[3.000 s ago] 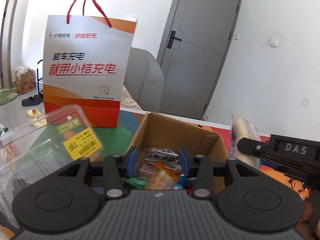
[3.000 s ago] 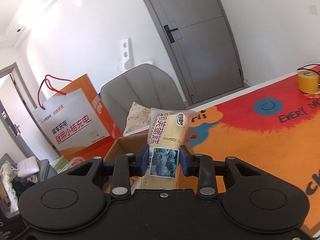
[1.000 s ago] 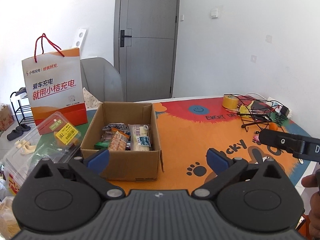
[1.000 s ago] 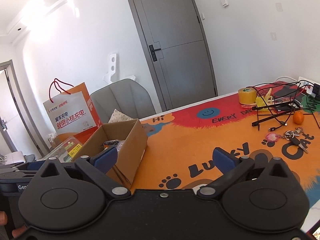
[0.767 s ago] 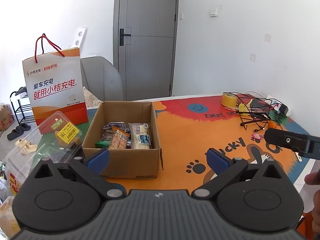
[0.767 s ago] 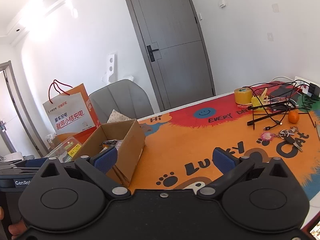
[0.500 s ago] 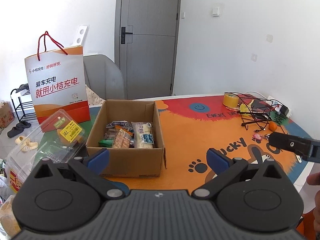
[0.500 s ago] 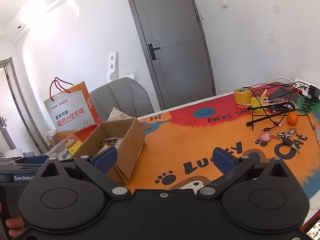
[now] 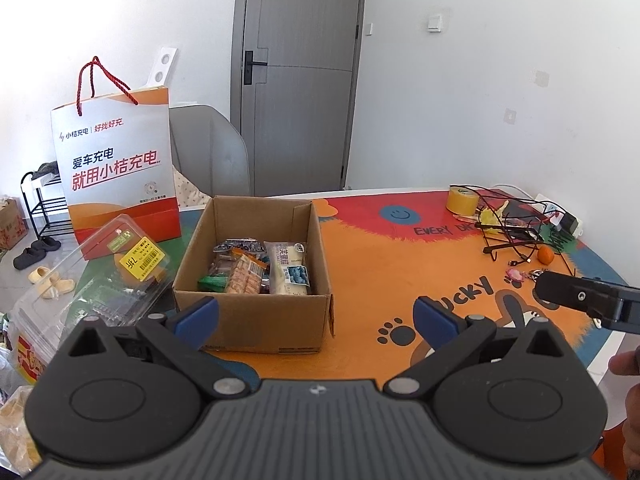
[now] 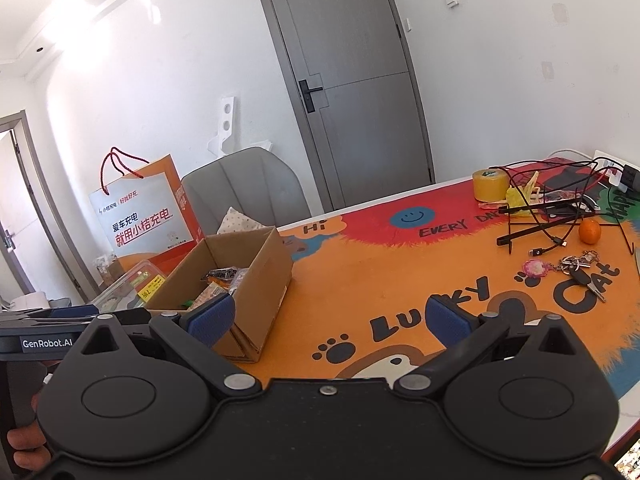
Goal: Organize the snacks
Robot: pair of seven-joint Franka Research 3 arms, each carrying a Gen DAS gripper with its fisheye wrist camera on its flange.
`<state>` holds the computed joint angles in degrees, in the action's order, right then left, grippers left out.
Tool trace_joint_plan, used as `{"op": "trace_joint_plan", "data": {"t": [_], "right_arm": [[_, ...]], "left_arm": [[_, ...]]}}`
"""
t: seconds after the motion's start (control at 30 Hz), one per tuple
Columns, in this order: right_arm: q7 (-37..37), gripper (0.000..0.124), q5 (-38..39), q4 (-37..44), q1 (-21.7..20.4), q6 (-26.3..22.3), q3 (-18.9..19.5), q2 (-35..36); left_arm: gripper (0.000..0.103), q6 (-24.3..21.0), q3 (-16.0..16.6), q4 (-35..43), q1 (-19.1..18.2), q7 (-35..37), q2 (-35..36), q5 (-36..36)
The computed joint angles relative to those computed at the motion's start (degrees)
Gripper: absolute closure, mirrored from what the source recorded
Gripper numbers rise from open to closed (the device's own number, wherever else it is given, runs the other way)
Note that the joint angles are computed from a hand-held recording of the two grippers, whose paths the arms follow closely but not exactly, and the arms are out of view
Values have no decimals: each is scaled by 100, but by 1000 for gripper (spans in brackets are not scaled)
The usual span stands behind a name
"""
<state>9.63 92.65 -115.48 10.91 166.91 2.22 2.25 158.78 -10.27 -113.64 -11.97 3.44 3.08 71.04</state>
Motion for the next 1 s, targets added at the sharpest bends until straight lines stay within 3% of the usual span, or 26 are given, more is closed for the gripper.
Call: {"op": "trace_joint_plan", "data": {"t": [1.0], "right_arm": [[73,21,-117,23,36,68,25,31]], "left_arm": [[0,76,17,-47,74,-122,-38,-2]]}}
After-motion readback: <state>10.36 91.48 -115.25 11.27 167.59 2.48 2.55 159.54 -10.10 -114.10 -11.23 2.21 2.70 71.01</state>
